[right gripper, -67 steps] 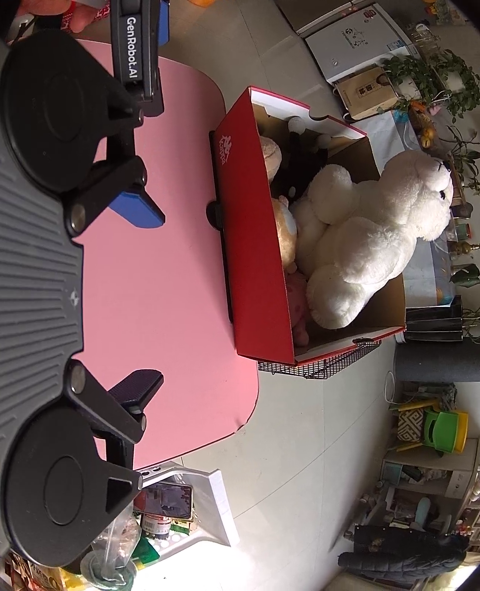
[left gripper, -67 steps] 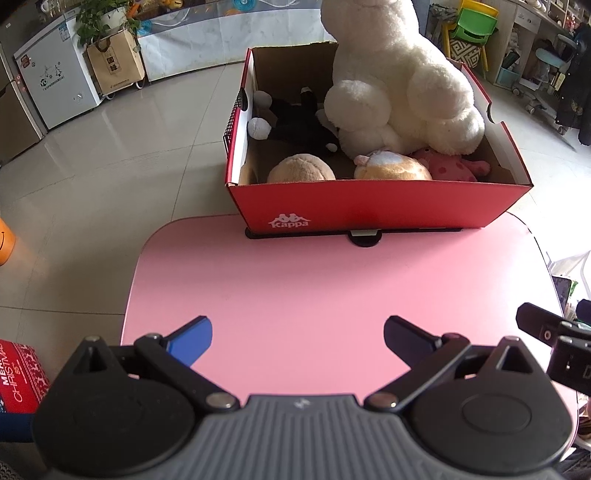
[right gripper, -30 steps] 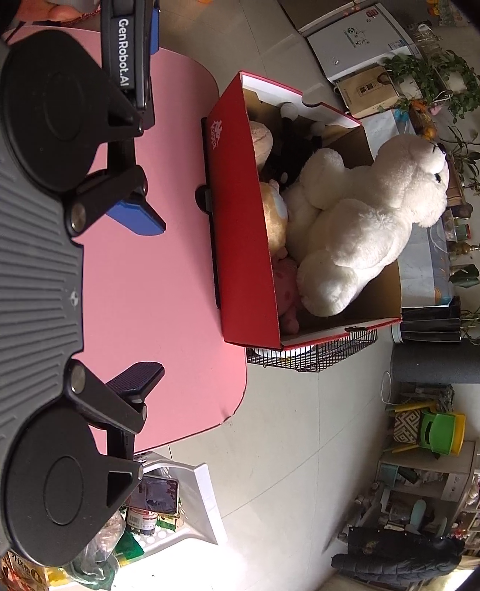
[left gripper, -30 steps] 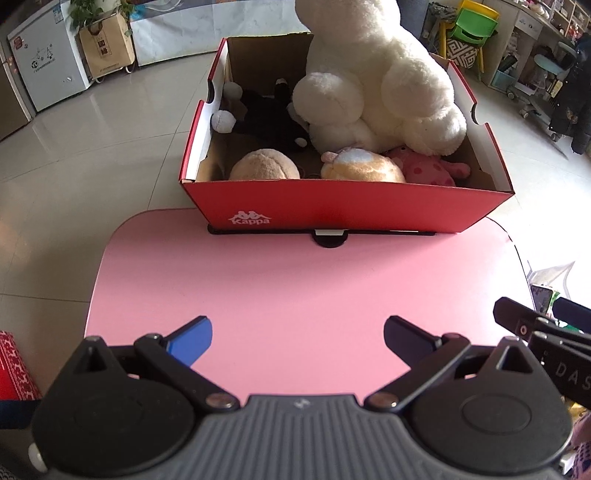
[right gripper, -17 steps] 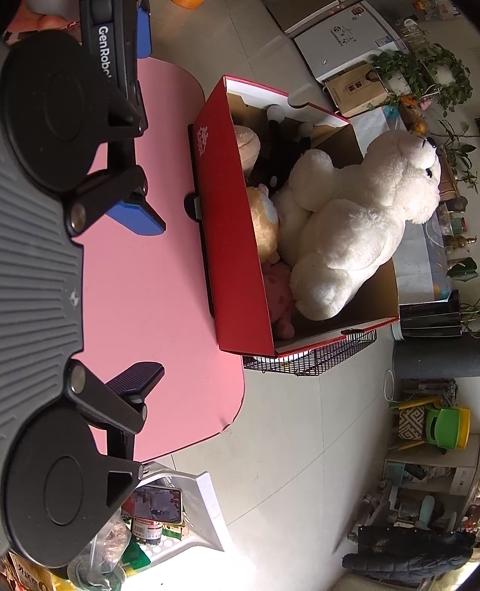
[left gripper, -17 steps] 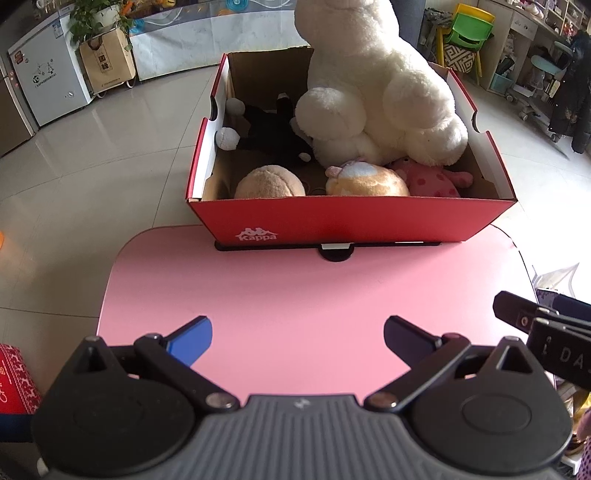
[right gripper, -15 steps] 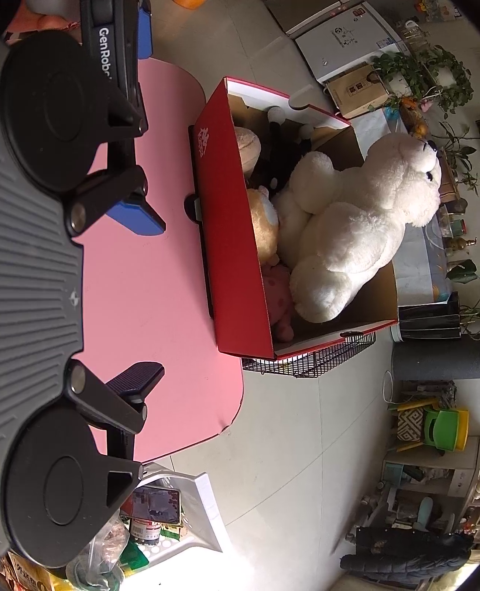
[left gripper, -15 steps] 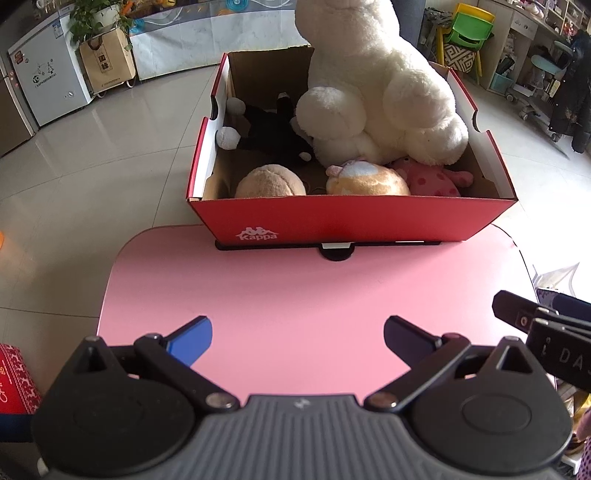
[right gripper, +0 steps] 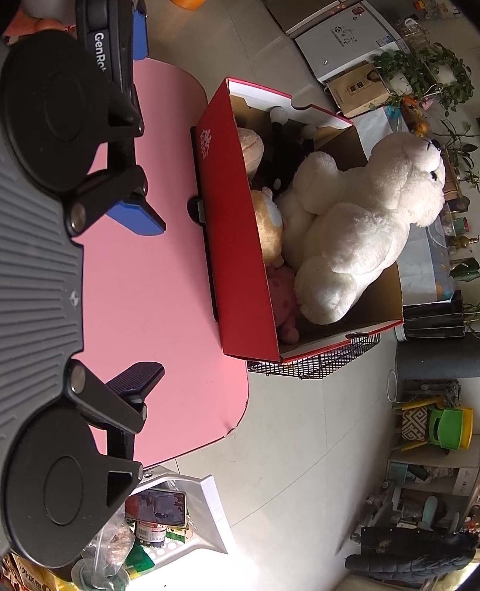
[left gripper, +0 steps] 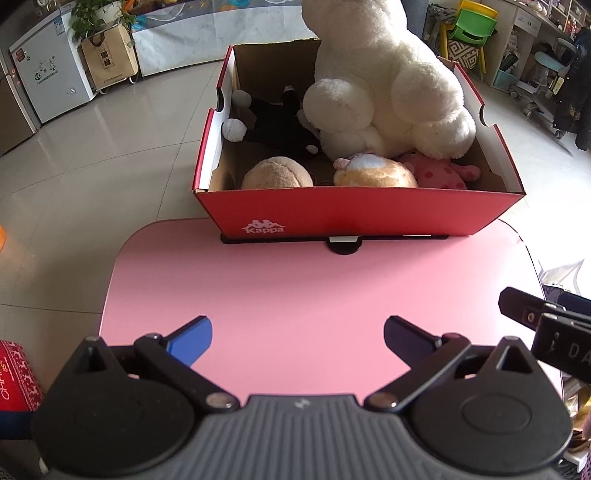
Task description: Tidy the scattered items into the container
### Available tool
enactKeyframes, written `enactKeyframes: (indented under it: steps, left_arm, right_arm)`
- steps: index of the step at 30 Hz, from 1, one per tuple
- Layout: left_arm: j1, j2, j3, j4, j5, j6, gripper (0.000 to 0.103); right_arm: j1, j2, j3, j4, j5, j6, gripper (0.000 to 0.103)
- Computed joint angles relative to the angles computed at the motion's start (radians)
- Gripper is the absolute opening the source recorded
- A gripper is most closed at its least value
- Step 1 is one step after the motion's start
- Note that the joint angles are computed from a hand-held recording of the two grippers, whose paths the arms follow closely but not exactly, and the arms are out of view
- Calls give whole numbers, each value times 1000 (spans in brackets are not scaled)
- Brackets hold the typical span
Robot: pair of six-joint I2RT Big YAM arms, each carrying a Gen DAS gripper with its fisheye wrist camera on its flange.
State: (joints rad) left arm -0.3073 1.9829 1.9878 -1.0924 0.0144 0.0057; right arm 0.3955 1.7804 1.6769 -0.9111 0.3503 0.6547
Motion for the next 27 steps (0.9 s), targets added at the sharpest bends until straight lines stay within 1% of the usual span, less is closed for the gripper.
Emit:
enactKeyframes:
  steps: [27]
  left_arm:
    - [2, -6, -11, 12, -2, 14, 103]
  right_arm:
    - [1, 5, 3, -6, -2, -4, 76]
